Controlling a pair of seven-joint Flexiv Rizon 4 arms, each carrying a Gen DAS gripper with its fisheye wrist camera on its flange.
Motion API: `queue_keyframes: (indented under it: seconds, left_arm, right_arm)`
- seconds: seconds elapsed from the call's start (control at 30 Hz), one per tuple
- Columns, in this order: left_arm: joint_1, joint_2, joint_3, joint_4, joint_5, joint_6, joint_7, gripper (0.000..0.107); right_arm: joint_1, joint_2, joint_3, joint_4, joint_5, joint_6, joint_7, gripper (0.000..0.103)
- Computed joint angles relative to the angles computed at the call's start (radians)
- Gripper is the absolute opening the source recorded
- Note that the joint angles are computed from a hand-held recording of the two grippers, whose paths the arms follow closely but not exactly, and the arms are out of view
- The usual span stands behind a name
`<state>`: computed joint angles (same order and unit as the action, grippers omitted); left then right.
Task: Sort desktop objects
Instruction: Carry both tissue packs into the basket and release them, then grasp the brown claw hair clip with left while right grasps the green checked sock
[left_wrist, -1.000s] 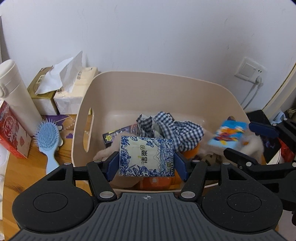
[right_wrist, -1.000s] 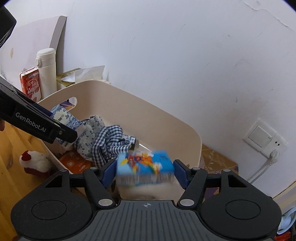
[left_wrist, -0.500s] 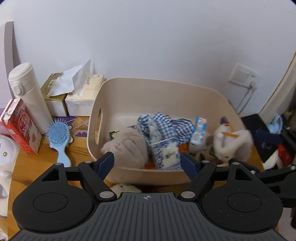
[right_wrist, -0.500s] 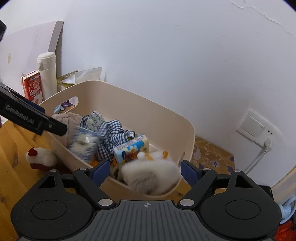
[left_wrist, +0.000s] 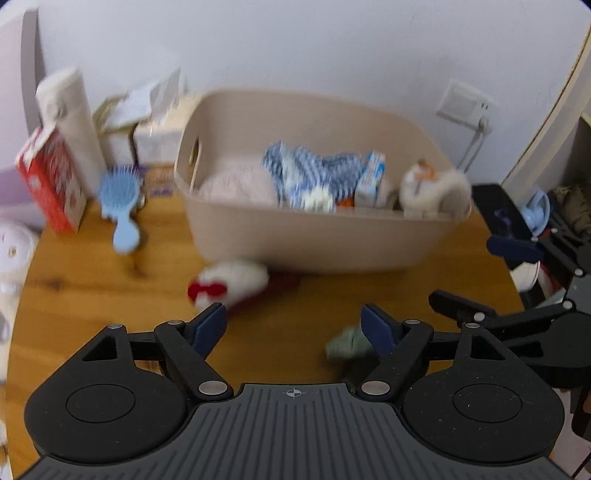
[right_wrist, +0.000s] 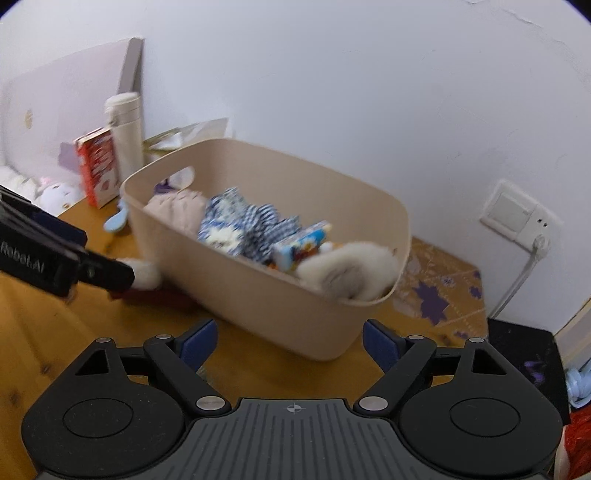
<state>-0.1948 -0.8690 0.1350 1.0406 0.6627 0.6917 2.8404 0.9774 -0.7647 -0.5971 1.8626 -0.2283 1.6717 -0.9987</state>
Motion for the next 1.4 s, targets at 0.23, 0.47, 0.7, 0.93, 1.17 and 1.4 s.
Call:
queue_keyframes:
  seconds: [0.23,0.47,0.7,0.93,1.17,1.4]
  left_arm:
    - [0.002,-0.025,-0.040,0.012,-0.055,0.044,-0.023,0.081]
    - [0.024,-0.087,-0.075,-0.037,-0.131,0.080,0.015,0.081]
    - [0.060,-0.138,-0.108,-0.051,-0.216,0.174,0.036,0.074]
    - [0.077,-0.161,-0.117,-0.058,-0.258,0.205,0.082,0.055]
    - [0.089,-0.175,-0.123,-0.064,-0.284,0.227,0.121,0.035]
    - [0.090,-0.167,-0.120,-0.048,-0.289,0.242,0.125,0.022]
  right_arm:
    - [-0.054,0.033,0.107,0.027,-0.026,-0.011,-0.030,0.088]
    - [-0.152,0.049,0.236,0.029,-0.063,-0.033,-0.040,0.087]
    - [-0.273,0.034,0.378,-0.004,-0.100,-0.059,-0.048,0.079]
    - [-0.346,0.009,0.456,-0.047,-0.129,-0.088,-0.057,0.069]
    - [-0.394,-0.003,0.517,-0.066,-0.136,-0.101,-0.065,0.055]
    - [-0.413,-0.002,0.535,-0.068,-0.128,-0.114,-0.059,0.029]
